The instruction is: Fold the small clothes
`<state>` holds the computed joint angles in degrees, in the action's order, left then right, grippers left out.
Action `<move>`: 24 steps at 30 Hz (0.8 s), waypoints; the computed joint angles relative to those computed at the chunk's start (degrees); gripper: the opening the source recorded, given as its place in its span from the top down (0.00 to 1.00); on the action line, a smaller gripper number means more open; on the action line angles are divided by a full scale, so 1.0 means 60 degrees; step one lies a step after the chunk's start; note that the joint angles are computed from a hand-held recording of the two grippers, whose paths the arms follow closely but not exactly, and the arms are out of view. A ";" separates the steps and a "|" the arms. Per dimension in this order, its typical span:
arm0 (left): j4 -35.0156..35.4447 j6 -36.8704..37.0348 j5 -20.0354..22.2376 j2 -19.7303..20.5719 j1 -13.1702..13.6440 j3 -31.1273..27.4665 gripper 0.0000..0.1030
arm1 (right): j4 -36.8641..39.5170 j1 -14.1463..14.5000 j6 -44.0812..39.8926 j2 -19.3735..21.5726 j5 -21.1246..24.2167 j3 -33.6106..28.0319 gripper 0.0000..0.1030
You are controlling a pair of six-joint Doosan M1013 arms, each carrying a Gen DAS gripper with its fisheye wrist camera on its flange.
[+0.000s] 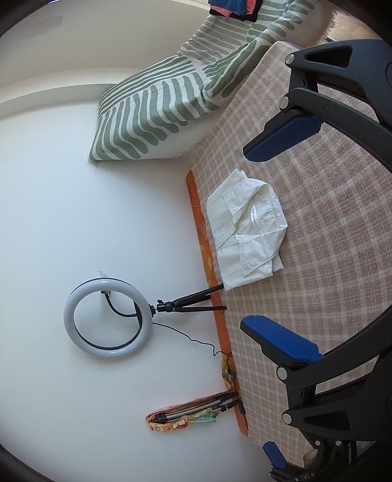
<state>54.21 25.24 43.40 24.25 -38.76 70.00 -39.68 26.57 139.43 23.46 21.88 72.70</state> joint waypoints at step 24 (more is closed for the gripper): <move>0.0056 -0.0118 -0.0045 0.0002 -0.0015 0.0002 0.00 | 0.0324 -0.0032 -0.0175 0.0095 -0.0029 -0.0064 0.00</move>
